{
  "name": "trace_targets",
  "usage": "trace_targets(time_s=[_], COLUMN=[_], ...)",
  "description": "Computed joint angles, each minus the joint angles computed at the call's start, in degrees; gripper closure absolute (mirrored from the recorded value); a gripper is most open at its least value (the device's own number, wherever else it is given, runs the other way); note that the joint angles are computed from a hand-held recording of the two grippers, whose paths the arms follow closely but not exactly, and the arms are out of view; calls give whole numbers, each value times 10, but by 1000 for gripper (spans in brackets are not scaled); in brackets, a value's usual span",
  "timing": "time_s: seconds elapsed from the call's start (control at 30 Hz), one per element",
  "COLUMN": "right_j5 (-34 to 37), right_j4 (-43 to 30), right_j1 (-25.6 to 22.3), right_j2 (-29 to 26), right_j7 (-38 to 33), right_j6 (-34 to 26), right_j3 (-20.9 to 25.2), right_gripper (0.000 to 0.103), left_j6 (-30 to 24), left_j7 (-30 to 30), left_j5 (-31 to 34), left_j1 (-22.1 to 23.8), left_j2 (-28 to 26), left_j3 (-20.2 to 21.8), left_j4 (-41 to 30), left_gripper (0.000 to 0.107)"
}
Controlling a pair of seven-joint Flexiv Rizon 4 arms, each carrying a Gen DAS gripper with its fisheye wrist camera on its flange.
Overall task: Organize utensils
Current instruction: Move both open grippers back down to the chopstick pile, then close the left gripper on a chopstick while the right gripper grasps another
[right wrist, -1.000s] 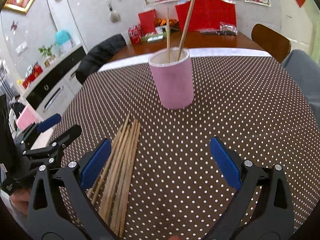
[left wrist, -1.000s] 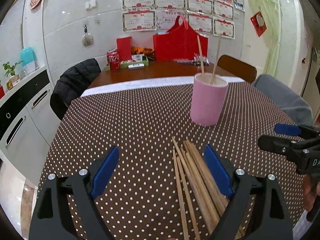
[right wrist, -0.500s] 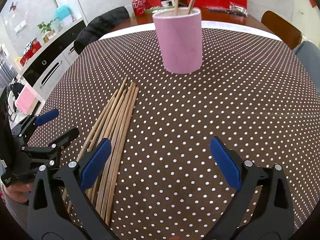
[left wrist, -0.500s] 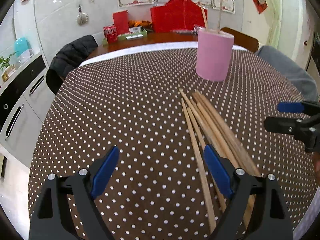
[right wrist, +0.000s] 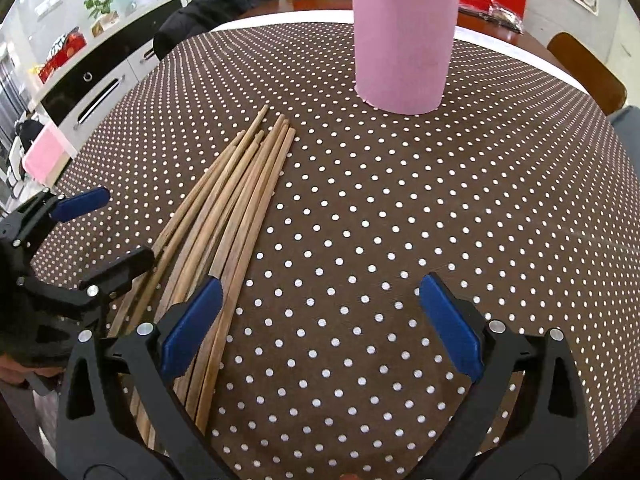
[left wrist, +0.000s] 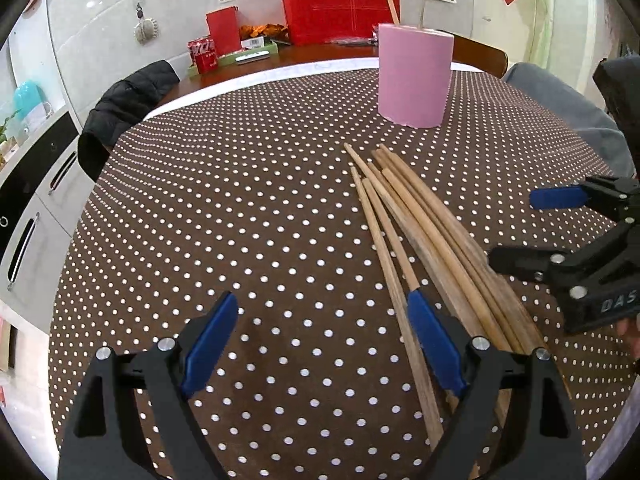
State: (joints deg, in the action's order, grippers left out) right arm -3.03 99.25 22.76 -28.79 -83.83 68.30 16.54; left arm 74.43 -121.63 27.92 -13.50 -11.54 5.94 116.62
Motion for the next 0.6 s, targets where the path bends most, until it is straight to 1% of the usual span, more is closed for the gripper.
trace_targets(time_s=[0.13,0.3,0.4,0.47,0.57,0.6], right_j5=[-36,-42,-76,-75,-76,-74], right_j4=[1,-22,-31,-42,-48,-49], right_j1=[25,22,48,45,42,40], right_j2=[0,-10,-20,-25,-28,-28], right_j7=[33,28,55,57,56,54], right_j6=[0,-22,-30,-43,-46,-47], right_j3=[-30,-20,-47,-41,-38,-35], right_gripper=[6,6,6,7,11,14], left_j6=[-20,-16,-14,-15,-15,-15], left_j7=[-8,-2,-1,-4,-4,-4], left_j5=[12,1,-1,2,4,4], left_j1=[-7,-2,-2,-4,-4,-4], left_j2=[-6,-9,-9,-9,-10,-9], left_j3=[2,-4,-2,1,1,1], left_j4=[-14,-13,-12,-13,-13,-13], left_gripper=[21,21,21,21,21,21])
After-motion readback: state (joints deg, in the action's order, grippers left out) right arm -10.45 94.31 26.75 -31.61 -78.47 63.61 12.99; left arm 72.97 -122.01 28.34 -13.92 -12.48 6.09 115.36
